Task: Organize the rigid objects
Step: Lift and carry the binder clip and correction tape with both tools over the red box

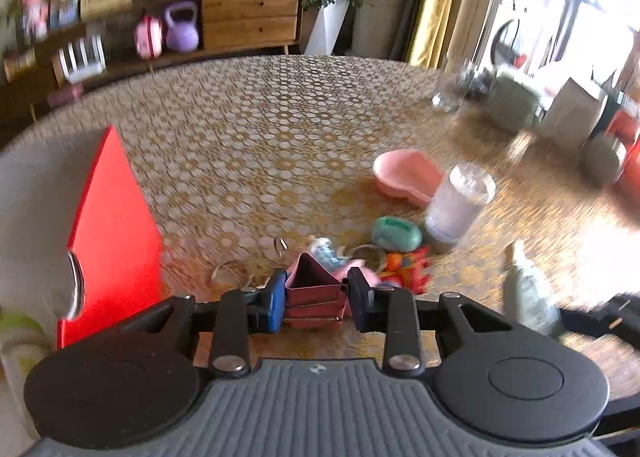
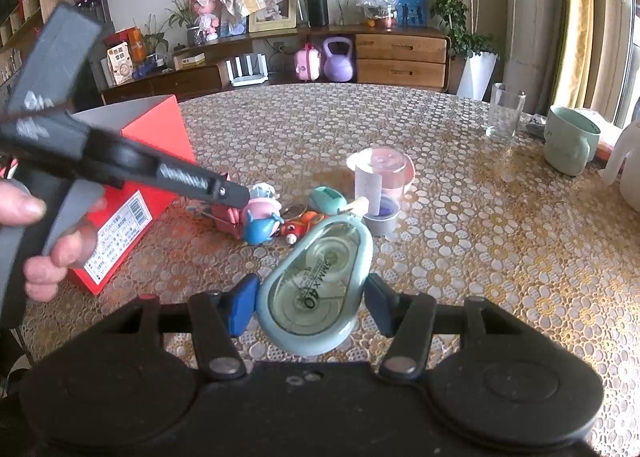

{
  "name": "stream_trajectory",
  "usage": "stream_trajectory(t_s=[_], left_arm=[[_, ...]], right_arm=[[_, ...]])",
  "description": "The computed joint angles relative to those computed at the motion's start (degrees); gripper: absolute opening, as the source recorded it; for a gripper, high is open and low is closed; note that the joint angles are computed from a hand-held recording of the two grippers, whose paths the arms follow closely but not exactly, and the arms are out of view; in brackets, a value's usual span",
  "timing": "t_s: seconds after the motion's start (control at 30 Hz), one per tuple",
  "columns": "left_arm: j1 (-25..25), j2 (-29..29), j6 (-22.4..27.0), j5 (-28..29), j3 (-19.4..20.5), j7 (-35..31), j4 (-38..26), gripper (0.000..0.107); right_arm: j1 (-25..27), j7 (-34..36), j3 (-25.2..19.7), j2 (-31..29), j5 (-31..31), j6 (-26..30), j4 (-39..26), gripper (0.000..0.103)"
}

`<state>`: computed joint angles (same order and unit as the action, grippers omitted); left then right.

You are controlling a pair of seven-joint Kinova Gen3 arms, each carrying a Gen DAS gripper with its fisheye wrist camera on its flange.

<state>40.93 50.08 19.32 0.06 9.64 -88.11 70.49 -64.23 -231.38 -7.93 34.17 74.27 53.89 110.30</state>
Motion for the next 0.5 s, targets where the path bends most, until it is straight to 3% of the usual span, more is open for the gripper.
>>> stream_trajectory(t_s=[0.2,0.37,0.5], left_arm=[[-13.3,1.7,7.5,11.7,15.1,-7.1,-2.2,0.031],[-18.1,3.3,11.6,19.5,20.2,-11.7,-3.3,0.031],[-17.0,2.1,12.0,22.0,19.1,-14.4,-2.8,0.031]], right_arm=[[-0.6,-0.4,-0.1,-0.4,-0.5,1.7,0.2,0.057],[-0.7,-0.1,-0.5,-0.6,-1.1,2.2,0.3,0.057],[-1.0,0.4,-0.6,-0.8,-1.9,2.7,0.1,0.057]])
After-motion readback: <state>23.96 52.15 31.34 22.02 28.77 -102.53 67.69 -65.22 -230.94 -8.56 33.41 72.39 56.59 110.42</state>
